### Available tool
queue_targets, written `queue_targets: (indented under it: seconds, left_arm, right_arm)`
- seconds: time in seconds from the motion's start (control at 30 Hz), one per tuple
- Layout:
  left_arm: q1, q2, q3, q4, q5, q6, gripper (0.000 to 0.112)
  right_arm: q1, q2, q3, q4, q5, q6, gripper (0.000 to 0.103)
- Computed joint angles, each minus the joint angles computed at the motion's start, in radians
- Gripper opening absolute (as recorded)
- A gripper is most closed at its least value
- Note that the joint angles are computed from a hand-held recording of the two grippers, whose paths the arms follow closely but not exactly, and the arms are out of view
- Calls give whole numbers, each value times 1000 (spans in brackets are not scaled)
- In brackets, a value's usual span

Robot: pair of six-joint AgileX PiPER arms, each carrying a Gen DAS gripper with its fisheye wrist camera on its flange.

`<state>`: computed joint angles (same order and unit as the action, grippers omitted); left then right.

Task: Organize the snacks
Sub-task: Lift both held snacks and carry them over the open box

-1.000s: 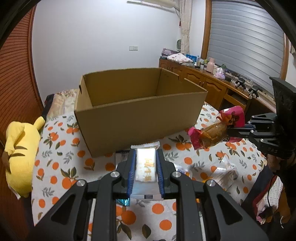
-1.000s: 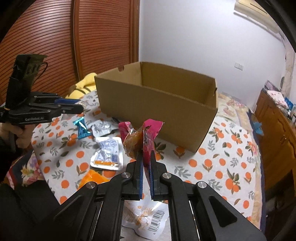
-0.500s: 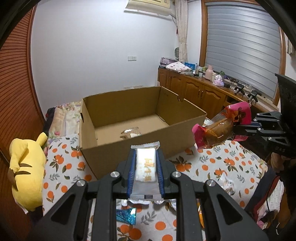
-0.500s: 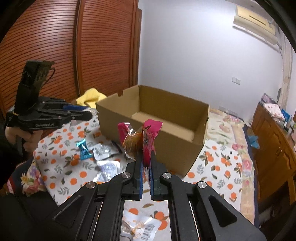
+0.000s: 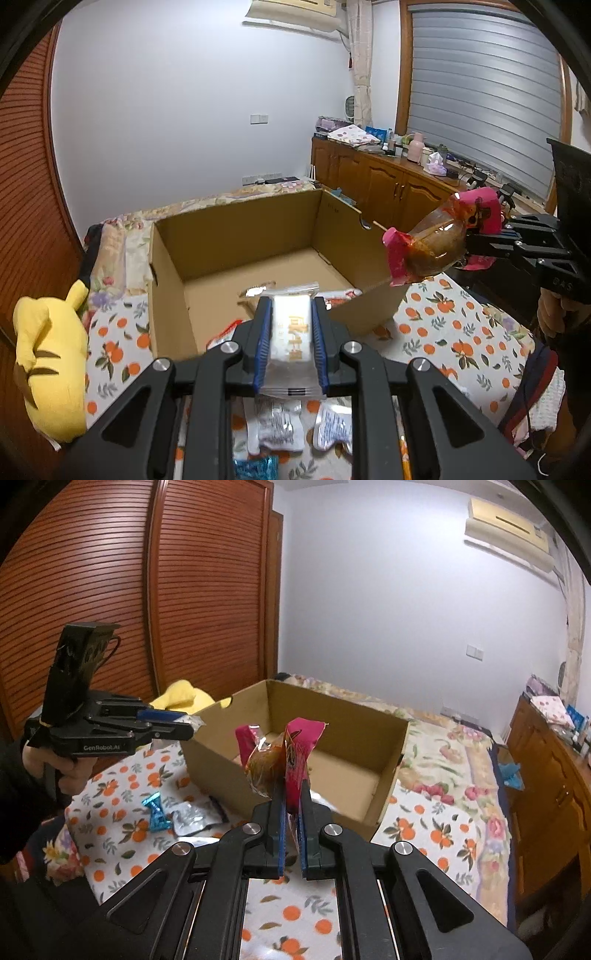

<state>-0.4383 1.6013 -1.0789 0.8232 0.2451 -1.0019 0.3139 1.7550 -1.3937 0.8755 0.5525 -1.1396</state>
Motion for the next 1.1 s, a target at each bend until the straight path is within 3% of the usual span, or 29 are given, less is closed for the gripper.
queue_targets:
  seconds: [0.47,0.97,1.1]
  left_arm:
    - [83,209,-245,-309,59,367,18]
    - [138,273,-291,-418,61,458,23]
    - [142,266,-278,-375,55,412,26]
  right_arm:
    - [-8,216,-293,-119,84,108,2]
    - [56,423,-567,-304,173,281,3]
    - [73,477,-646,-349,211,326,2]
